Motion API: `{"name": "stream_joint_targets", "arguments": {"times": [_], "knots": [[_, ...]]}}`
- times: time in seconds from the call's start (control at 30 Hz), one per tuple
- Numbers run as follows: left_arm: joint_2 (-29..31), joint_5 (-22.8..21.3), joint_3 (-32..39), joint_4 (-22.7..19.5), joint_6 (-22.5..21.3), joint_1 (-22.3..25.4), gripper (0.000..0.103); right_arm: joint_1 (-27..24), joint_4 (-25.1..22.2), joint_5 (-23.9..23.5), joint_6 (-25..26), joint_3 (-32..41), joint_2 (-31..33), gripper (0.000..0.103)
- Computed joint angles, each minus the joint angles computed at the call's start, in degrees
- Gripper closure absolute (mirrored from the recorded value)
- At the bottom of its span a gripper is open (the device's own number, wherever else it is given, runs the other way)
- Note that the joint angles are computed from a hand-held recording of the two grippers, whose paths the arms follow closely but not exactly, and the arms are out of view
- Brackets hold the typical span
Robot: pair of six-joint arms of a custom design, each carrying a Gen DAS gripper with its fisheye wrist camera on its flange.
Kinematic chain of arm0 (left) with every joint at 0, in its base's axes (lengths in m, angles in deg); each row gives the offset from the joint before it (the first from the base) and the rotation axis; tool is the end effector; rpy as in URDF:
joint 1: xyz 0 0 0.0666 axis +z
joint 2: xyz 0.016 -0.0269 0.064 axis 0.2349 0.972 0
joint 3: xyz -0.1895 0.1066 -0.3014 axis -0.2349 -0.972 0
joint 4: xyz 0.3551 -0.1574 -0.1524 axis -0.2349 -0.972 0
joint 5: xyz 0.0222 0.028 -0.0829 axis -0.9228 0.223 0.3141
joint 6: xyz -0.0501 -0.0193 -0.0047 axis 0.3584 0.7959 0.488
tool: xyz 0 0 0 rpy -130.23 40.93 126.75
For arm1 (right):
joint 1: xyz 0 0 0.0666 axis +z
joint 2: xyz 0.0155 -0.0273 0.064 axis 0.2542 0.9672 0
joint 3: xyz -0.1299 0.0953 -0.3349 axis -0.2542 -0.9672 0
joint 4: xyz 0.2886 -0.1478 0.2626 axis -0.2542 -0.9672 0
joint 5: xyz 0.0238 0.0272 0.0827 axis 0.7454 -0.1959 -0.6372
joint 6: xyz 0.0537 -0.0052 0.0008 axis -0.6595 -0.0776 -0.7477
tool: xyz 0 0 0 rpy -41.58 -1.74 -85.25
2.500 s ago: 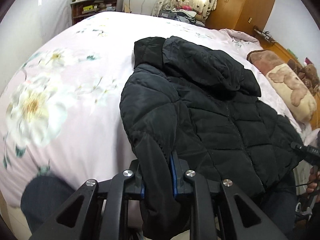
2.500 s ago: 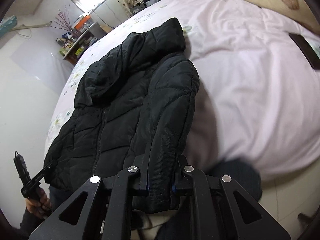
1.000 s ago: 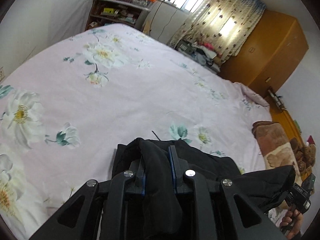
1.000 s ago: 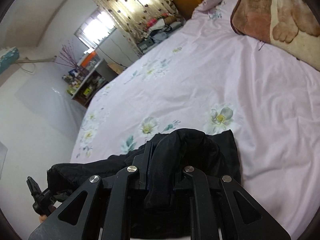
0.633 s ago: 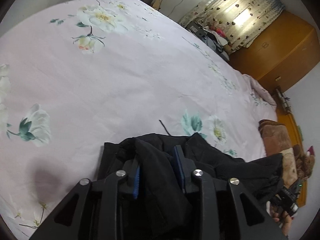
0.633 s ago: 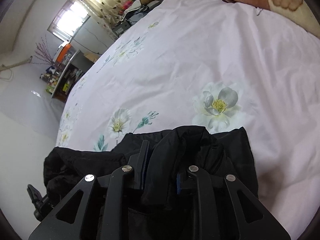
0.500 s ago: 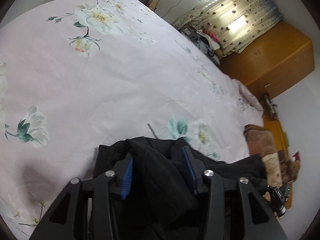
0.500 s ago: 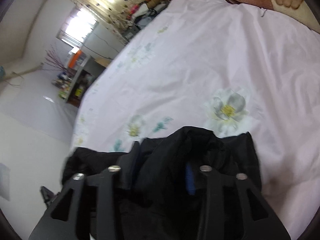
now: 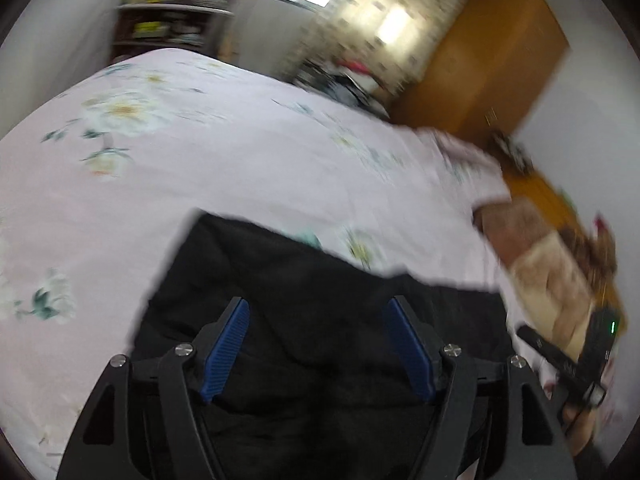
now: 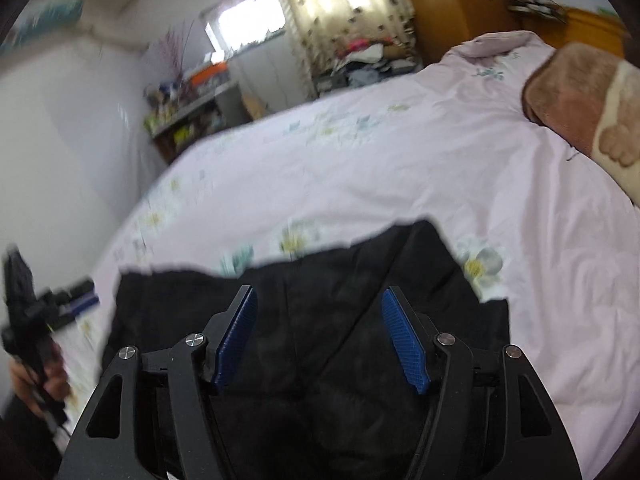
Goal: Fold large clothes
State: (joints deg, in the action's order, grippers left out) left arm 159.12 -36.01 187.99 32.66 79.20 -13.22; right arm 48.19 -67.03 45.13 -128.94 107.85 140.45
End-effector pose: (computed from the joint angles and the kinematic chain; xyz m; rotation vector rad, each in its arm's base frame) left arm 0.5212 -0.2794 0.4599 0.5620 2.3787 -0.7729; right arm 0.3446 0.2051 0.4556 0.6094 2.1959 0.1150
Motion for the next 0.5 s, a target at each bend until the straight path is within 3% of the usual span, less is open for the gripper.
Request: {"name": "stream_joint_targets", "arguments": {"times": [0.1,0.2,0.3,0.5], "knots": [[3.44,-5.25,1.81,-0.37,-6.23,-3.89,0.03,-0.45,-2.71,0.25,2.6,0.66,5.08,0.038],[8.5,-17.2,5.4,2.07,-10.17,-5.7,0.029,-3.02,-3.32,1.53,5.52,0.81,8.03,0.038],[11.18,-20.59,5.39,5.6,-11.03,-5.14,0.029,-6.05,-1.27,0.65,6.39,-0.34,9.42,0.038],[9.85,-21.58,-1.48,15.51,-5.87,-4.3,0.029,-7.2,4.3,2.66,4.64,-3.69,10.75,0.038]]}}
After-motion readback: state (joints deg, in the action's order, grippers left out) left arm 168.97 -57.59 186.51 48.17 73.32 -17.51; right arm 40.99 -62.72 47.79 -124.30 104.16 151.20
